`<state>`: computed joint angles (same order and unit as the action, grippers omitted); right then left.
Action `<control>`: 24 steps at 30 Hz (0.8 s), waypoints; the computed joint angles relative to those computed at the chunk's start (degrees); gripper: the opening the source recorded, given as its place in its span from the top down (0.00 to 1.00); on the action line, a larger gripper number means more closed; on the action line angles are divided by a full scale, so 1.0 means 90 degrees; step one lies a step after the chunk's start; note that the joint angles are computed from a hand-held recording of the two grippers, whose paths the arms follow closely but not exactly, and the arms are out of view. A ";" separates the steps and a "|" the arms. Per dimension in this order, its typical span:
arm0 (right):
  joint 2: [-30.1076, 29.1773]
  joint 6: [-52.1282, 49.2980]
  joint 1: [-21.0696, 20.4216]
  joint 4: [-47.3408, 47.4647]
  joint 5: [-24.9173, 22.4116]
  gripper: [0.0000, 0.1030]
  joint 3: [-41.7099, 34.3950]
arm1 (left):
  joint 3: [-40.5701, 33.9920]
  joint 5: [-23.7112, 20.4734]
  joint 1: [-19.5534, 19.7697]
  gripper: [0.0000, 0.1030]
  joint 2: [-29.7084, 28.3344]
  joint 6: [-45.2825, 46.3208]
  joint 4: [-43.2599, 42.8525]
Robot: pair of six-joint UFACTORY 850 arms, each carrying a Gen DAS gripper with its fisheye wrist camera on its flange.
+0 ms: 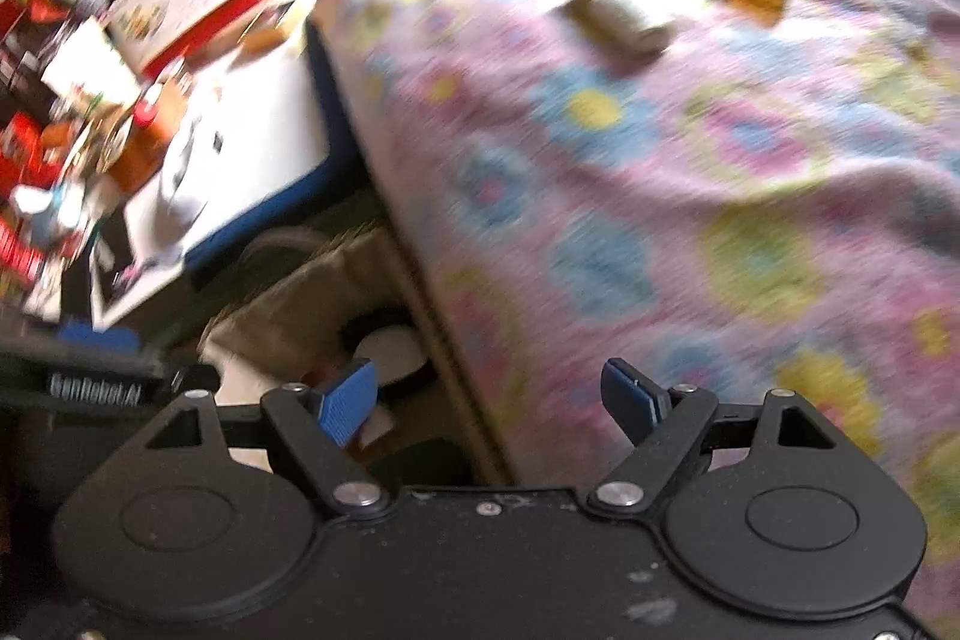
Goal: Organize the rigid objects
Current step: 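Lift both open tools out of the basket toward the bed items, then grasp the amber glass vial with the right tool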
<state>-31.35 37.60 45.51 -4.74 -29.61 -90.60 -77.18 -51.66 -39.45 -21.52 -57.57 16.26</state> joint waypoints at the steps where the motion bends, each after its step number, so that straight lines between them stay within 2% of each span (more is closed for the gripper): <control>1: 0.0060 0.0423 -0.0029 -0.0417 0.0082 0.20 0.0063 | -0.0029 -0.0009 -0.0017 0.35 -0.0017 -0.0004 0.0039; 5: 0.0229 0.2436 -0.0122 -0.2519 0.0219 0.20 0.0270 | -0.0135 0.0084 -0.0071 0.35 -0.0063 0.0044 0.0124; 9: 0.0127 0.4629 -0.0270 -0.4710 0.0061 0.20 0.0257 | -0.0264 0.0211 -0.0160 0.34 -0.0124 0.0152 0.0271; 13: -0.0270 0.6320 -0.0406 -0.6314 -0.0288 0.20 -0.0052 | -0.0373 0.0274 -0.0270 0.33 -0.0196 0.0163 0.0560; 16: -0.0745 0.7028 -0.0511 -0.6940 -0.0659 0.20 -0.0551 | -0.0500 0.0257 -0.0331 0.33 -0.0286 0.0235 0.0651; 19: -0.1378 0.7249 -0.0549 -0.7070 -0.1127 0.20 -0.1345 | -0.0634 0.0198 -0.0355 0.32 -0.0399 0.0333 0.0654; 21: -0.1758 0.7094 -0.0570 -0.6906 -0.1300 0.20 -0.1915 | -0.0709 0.0126 -0.0372 0.32 -0.0470 0.0365 0.0688; 24: -0.2465 0.6292 -0.0593 -0.6303 -0.1645 0.20 -0.3056 | -0.0766 0.0101 -0.0375 0.32 -0.0523 0.0442 0.0632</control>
